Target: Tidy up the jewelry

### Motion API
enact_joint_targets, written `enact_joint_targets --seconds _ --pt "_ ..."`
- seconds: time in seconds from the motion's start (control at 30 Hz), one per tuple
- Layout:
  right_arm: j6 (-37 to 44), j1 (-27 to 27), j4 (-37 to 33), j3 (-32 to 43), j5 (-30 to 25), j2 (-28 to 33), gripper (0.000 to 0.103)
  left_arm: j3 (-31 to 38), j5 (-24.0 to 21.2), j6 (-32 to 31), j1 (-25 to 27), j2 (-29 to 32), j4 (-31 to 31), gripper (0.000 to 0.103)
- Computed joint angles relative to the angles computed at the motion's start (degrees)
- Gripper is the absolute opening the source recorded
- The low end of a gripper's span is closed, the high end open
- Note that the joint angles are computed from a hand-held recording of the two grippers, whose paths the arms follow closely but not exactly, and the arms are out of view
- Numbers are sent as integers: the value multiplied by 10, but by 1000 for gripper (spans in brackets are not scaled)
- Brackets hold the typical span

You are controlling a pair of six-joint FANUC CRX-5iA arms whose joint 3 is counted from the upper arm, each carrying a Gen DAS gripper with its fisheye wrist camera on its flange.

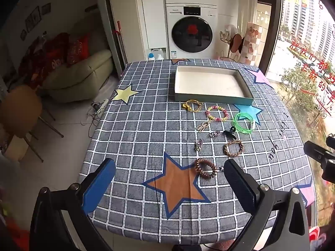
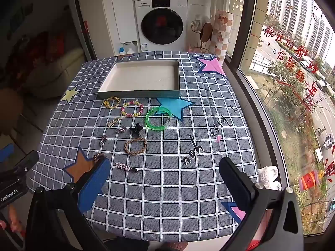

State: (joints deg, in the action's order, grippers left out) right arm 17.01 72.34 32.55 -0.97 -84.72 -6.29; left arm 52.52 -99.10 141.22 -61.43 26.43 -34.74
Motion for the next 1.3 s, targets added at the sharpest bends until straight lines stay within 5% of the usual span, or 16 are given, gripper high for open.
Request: enact_joint_targets --seconds 1.3 --pt "-7 13 15 7 -9 5 103 -29 35 2 0 -21 11 103"
